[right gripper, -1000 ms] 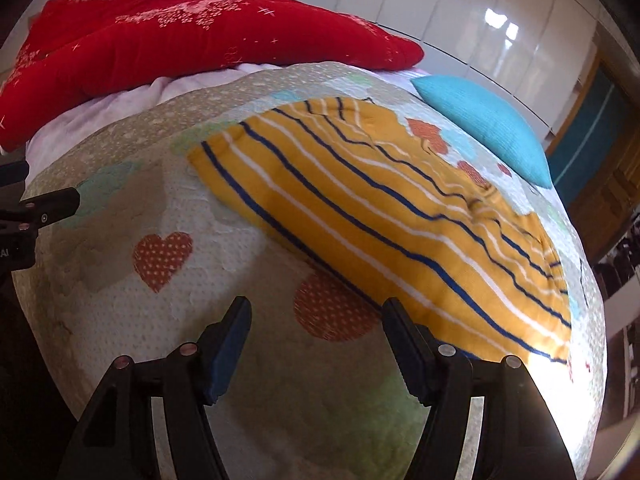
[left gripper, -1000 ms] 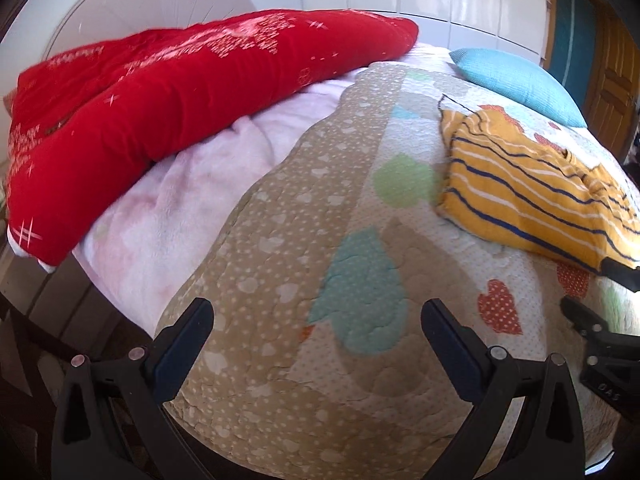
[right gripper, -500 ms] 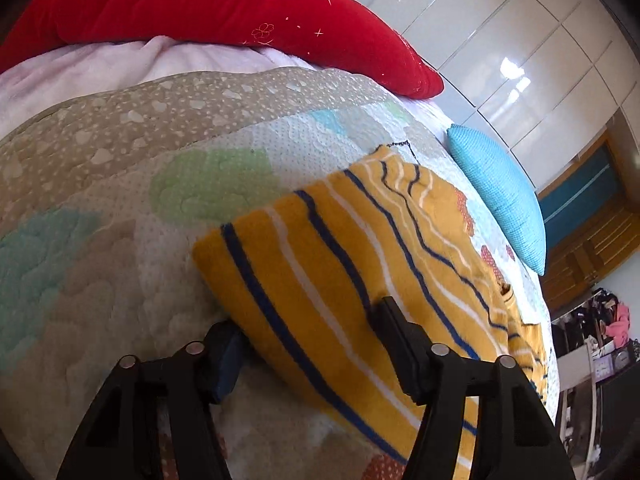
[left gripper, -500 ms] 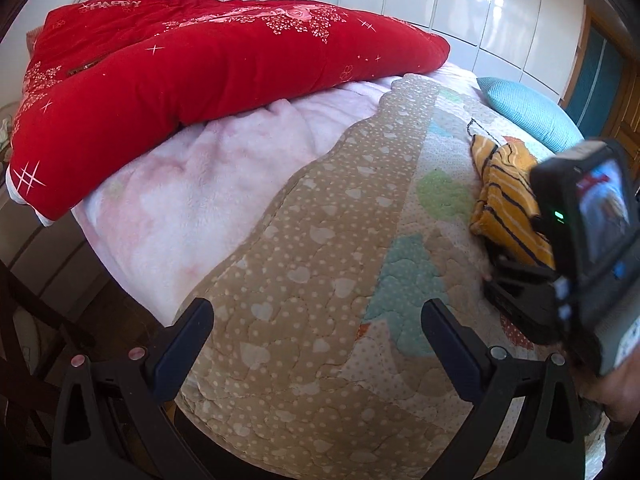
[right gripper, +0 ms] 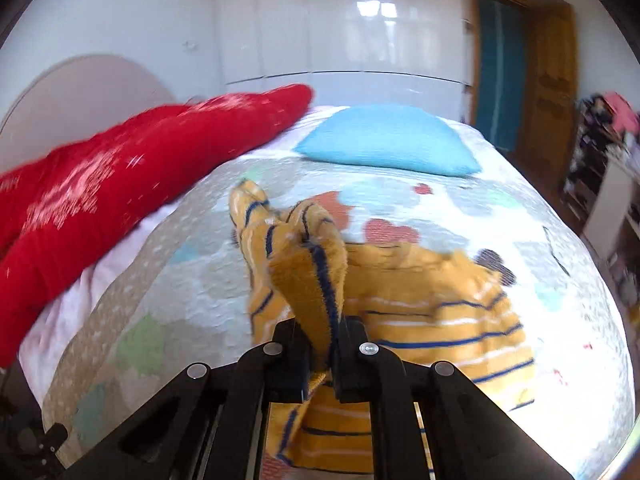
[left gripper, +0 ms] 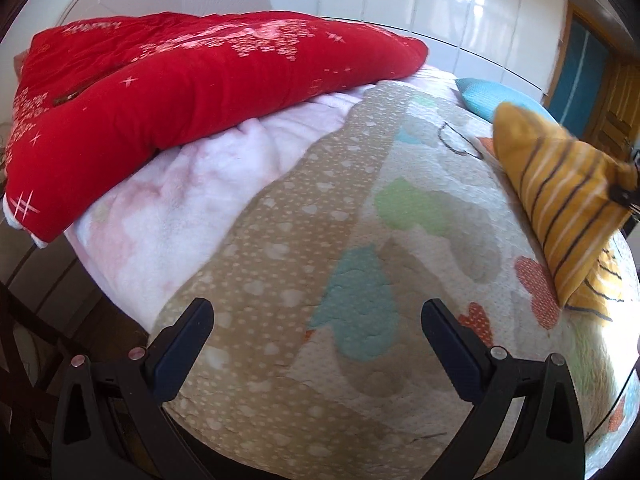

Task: Fold small clothes
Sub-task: 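Grasp the sweater edge with the right gripper, then lift the sweater edge with the right gripper and fold it over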

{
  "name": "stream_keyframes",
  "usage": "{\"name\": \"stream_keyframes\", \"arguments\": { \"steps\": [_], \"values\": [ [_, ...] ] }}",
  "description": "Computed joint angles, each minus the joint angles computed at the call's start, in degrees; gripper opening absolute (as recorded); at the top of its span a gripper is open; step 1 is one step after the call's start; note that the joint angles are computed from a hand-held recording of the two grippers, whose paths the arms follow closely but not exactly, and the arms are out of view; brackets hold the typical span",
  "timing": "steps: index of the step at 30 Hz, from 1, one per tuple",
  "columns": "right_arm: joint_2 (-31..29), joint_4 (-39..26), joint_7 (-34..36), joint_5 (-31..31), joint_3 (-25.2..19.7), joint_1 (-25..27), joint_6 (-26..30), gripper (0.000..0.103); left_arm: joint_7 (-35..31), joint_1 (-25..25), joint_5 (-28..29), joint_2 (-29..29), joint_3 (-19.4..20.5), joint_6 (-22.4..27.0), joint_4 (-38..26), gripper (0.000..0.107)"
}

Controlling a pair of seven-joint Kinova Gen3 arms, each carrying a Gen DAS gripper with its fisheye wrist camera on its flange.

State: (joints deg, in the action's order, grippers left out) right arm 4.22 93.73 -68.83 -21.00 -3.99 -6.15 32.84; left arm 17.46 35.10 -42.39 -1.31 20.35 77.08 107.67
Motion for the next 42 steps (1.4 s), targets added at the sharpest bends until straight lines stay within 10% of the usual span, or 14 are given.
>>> {"name": "stream_keyframes", "arguments": {
  "steps": [9,31,33,37,42],
  "values": [
    [4.1,4.6,10.7,-14.2,2.8,16.8,8.2,0.008,-9.7,3.6,-1.0,7.9,-2.0,-3.3,-8.6,0.103],
    [1.4,7.6,31.9,-31.7,8.3,27.5,16.7,0.009,-19.9,9.4,2.0,15.0,-8.3,-6.9,-16.7,0.103],
    [1.9,5.0,33.1,-34.2,9.0,27.6,19.6,0.013,-20.1,9.4,2.5,15.2,-8.7,-7.9,-16.9,0.103],
    [5.2,-2.1,32.2,-33.9,5.4,26.4,21.0,0.066,-20.0,10.3,2.1,15.3,-9.1,-8.2,-17.2,0.103],
    [15.3,-14.5,21.3,-24.6,9.0,14.4,21.9,0.068,-19.2,11.8,1.1,14.9,-9.0,-5.1,-17.5,0.103]
  ]
}}
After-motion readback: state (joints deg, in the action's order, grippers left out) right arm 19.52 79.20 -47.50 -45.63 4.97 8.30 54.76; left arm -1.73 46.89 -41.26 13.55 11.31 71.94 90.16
